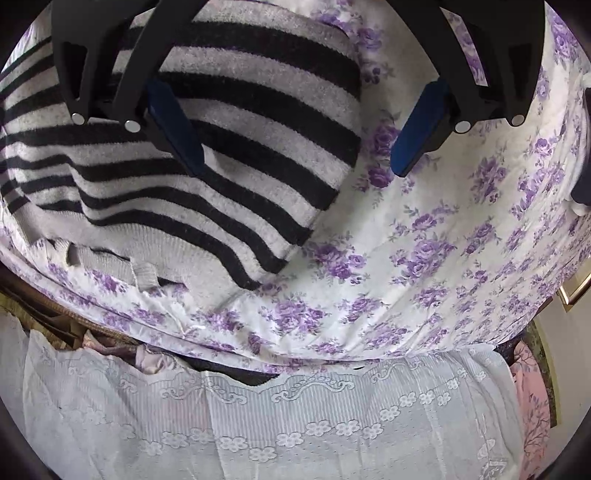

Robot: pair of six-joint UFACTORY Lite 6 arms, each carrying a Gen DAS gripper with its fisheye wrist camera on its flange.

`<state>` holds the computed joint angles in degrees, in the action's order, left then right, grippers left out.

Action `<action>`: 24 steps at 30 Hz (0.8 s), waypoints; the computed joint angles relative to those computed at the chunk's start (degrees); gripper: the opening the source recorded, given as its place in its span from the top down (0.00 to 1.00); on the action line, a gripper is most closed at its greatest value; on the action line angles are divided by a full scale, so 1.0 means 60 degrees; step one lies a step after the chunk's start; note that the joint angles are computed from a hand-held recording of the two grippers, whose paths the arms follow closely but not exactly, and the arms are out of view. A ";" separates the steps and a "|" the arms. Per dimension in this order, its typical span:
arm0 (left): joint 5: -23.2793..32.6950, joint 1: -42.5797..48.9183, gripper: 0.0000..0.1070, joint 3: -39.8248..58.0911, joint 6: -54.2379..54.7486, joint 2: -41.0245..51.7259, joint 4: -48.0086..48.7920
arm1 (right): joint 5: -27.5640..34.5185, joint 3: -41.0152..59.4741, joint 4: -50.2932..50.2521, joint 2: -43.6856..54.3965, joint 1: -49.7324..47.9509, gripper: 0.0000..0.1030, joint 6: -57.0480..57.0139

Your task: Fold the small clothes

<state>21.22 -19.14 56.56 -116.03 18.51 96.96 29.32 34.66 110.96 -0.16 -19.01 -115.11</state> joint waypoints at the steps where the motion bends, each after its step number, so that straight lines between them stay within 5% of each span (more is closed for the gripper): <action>1: 0.0049 -0.0051 0.08 -0.0004 0.0106 0.0026 -0.0079 | -0.0141 -0.0019 0.0297 0.0090 0.0074 0.03 -0.0288; 24: 0.1820 -0.2173 0.08 -0.3899 -0.0750 -0.3490 -0.0448 | 0.2645 -0.3194 -0.2889 -0.3144 -0.4165 0.03 0.0914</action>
<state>32.15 -32.18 33.16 -120.52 -2.43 94.28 45.19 15.50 93.63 -19.03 -44.00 -109.63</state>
